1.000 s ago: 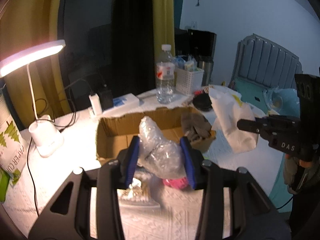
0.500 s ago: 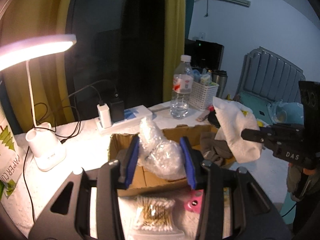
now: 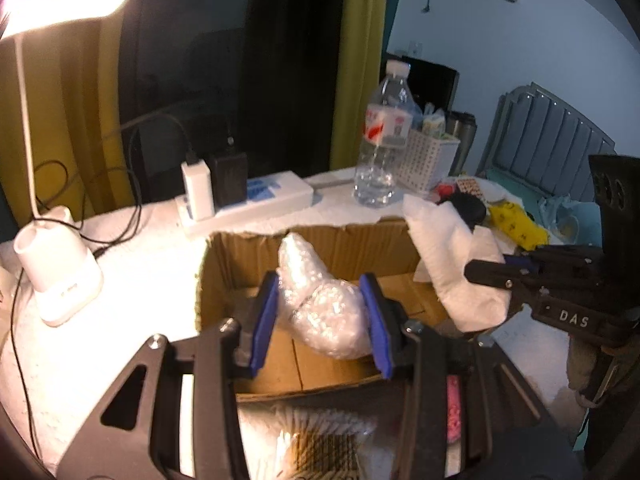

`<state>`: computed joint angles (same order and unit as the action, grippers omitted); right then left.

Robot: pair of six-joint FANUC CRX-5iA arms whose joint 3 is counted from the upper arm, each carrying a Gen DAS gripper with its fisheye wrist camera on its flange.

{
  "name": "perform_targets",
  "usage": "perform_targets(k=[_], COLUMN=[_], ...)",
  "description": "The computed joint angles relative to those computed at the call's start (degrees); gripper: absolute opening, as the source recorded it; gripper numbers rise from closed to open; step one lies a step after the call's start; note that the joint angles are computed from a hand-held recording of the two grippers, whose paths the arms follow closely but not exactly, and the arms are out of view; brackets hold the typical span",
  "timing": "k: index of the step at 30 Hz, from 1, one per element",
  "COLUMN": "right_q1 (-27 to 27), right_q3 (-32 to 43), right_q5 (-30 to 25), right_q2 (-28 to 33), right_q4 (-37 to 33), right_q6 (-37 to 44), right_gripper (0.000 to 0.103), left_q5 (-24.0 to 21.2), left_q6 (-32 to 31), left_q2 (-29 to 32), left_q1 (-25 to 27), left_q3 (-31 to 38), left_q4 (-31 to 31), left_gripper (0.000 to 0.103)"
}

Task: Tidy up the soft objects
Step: 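Drop the bubble-wrap bag in the box while the right tool drops the towel there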

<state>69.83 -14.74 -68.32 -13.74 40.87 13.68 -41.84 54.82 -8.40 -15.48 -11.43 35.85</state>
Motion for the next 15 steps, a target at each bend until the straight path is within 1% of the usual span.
perform_targets(k=[7,8,10,11,12,13,15], right_q1=[-1.7,-1.8,-1.5,-1.2,-1.0,-0.7,0.2], right_q3=[0.6,0.8,1.0,1.0,1.0,1.1,1.3], right_q5=[0.9,0.8,0.4,0.1,0.0,-0.3,-1.4], right_q2=[1.4,1.5,1.6,1.5,1.4,1.4,1.4], right_q4=[-3.7,-4.0,-3.8,-3.4,-3.1,-2.6,-1.6], right_q6=[1.8,2.0,1.9,1.6,1.3,1.1,0.5], right_gripper=[0.012,0.015,0.026,0.035,0.039,0.039,0.041], left_q5=[-3.5,-3.6,-3.4,-3.2,-3.0,-2.9,-2.5], left_q6=[2.1,2.3,2.3,2.0,1.8,1.7,1.4], left_q2=[2.2,2.2,1.9,1.7,1.4,1.0,0.3], left_q1=[-0.4,-0.4,-0.3,-0.3,-0.3,-0.3,-0.3], left_q3=[2.4,2.6,2.4,2.2,2.0,1.9,1.6], left_q4=[-2.7,-2.8,-2.6,-2.3,-2.0,-1.9,-1.4], left_gripper=[0.045,0.046,0.053,0.055,0.062,0.068,0.073])
